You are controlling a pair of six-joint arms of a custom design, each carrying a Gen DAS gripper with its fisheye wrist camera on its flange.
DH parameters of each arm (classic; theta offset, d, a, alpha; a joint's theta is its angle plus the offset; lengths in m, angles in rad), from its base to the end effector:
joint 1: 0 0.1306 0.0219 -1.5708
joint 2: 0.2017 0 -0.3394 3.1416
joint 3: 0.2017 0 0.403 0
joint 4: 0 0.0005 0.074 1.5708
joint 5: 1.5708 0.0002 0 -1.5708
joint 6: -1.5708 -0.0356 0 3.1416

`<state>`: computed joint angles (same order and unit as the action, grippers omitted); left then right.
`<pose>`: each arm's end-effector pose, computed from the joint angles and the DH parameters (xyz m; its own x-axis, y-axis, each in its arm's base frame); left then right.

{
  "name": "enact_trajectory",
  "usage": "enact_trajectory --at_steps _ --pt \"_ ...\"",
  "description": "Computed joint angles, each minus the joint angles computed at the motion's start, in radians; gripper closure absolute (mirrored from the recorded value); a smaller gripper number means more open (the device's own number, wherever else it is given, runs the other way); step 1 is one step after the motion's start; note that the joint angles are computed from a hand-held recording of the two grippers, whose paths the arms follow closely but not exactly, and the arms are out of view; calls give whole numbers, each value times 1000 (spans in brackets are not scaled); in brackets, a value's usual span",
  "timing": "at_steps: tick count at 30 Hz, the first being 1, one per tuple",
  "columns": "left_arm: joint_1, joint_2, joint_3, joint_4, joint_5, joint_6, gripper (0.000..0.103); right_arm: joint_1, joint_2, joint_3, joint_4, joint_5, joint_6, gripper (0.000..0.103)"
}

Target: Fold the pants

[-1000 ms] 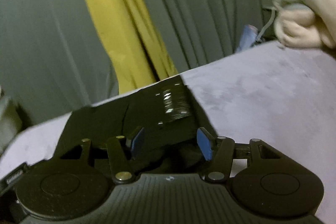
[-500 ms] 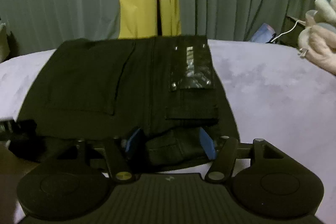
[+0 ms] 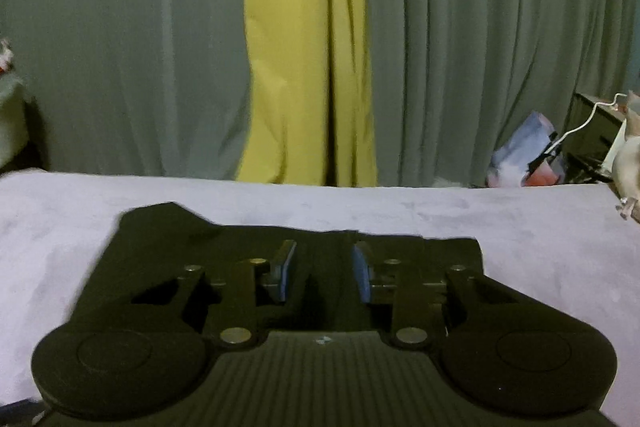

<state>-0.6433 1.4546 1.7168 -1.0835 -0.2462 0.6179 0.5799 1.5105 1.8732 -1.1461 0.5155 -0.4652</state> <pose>0.4161 -0.3017 0.4936 -0.7375 -0.1493 -0.6587 0.0266 0.9681 -0.2493 0.4455 0.2702 0.5354 -0.6104 0.0668 -0.7893 0.0999 0.9950 0.0069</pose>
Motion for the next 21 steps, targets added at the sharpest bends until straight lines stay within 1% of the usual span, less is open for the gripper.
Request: enact_trajectory --at_steps 1,2,3,4,5,6,7,8,10,11,13,15,16,17,18,20,21 --pt "6 -17 -18 39 17 14 0 2 20 21 -35 8 -6 73" --pt "14 -31 -29 71 42 26 0 -7 31 19 -49 1 -3 74" --pt "21 -40 -37 99 60 42 0 -14 35 2 -45 -9 18 74" --pt "27 -44 -39 130 69 54 0 2 27 -25 -34 10 62 74" --pt "35 -31 -22 144 72 53 0 15 11 -71 11 43 136 74" --pt "43 -5 14 139 65 47 0 27 -2 -108 49 74 177 74" --pt "50 27 54 132 60 41 0 34 -16 -139 82 91 179 74" --pt "59 62 96 133 61 32 0 32 -33 -167 114 86 163 73" --pt "74 133 177 146 67 15 0 14 -89 -254 210 42 126 73" --pt "80 175 225 140 76 0 0 10 -107 -282 240 30 120 73" --pt "81 268 326 116 50 -12 0 12 -118 -303 266 34 123 73" --pt "74 346 418 53 17 -22 0 15 -119 -309 273 42 130 73" --pt "71 392 470 15 3 -51 0 17 -127 -318 277 43 128 73" --pt "70 413 484 8 -1 -75 0 16 -132 -325 285 41 129 73" --pt "70 409 461 31 5 -82 0 16 -132 -327 291 40 133 73" --pt "78 395 417 70 29 -70 0 20 -132 -337 312 40 135 73" --pt "83 375 370 118 44 -74 0 9 -129 -340 328 29 146 72"
